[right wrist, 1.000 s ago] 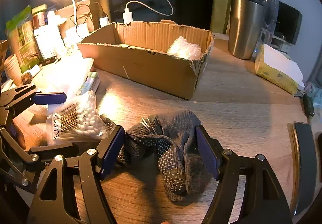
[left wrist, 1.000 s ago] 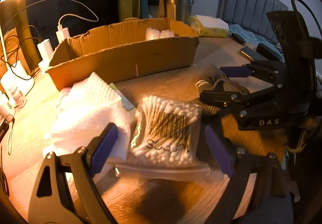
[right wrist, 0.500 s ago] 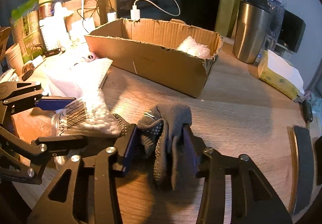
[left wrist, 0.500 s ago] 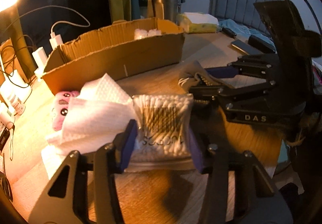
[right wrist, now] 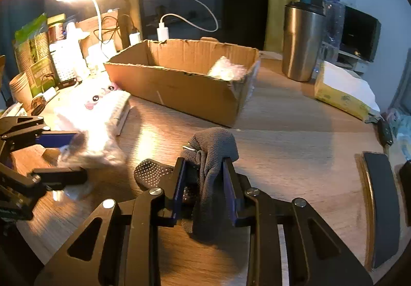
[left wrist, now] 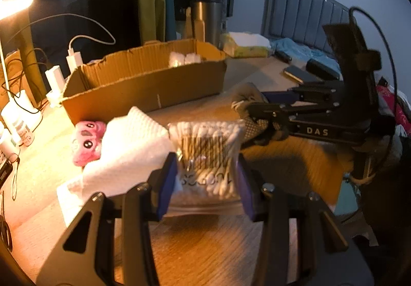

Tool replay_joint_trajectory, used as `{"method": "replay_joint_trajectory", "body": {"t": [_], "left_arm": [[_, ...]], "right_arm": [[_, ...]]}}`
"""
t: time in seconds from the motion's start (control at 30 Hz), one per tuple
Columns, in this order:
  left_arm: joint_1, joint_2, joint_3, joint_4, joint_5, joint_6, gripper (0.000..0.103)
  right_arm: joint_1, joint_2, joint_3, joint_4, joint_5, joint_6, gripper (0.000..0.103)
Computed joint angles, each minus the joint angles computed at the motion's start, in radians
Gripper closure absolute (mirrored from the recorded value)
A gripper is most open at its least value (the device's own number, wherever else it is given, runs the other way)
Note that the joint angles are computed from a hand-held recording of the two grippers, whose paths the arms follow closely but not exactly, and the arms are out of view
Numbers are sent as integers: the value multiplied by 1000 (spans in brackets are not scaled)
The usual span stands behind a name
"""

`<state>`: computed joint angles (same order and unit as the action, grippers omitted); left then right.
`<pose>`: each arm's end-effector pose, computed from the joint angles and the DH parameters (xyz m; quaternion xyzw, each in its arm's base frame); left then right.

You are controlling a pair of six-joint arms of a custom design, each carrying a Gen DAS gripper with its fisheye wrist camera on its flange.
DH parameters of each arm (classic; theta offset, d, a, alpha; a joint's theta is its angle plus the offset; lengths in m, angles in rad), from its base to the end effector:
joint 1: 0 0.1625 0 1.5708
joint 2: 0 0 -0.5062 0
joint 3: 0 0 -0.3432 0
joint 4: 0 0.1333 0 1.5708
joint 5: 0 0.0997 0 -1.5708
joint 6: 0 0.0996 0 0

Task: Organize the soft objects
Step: 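Lift the glove with the right tool while the left tool lifts the swab bag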

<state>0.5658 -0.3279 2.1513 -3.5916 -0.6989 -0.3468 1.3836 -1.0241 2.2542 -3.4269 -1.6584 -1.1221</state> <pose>-0.3129 -0.4470 -0.0501 0.2522 0.8671 -0.3326 0.2719 0.0262 -0.5309 0.2495 0.4163 -0.8546 0.2187 0.2204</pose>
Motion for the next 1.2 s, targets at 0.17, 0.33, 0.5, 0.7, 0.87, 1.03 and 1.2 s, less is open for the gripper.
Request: {"method": "replay_joint_trajectory", "body": {"t": [0.17, 0.33, 0.5, 0.7, 0.87, 1.03, 1.2], "left_arm": [[-22, -10, 26, -80, 6, 18, 57], [-40, -13, 41, -150, 12, 56, 57], [-41, -26, 52, -164, -1, 62, 57], [-34, -23, 68, -121, -20, 24, 57], [-33, -13, 97, -101, -43, -7, 57], [-35, -4, 123, -108, -46, -45, 57], [-38, -4, 149, -111, -57, -78, 57]], "right_arm": [[-10, -19, 2, 8, 24, 7, 73], [-13, -39, 7, 24, 58, 9, 73], [-6, -49, 12, 28, 81, 8, 73], [2, -71, 9, 43, 128, 19, 73], [20, -83, 5, 70, 165, 18, 73], [62, -69, 13, 93, 186, 6, 73], [106, -32, 20, 137, 183, -9, 73]]}}
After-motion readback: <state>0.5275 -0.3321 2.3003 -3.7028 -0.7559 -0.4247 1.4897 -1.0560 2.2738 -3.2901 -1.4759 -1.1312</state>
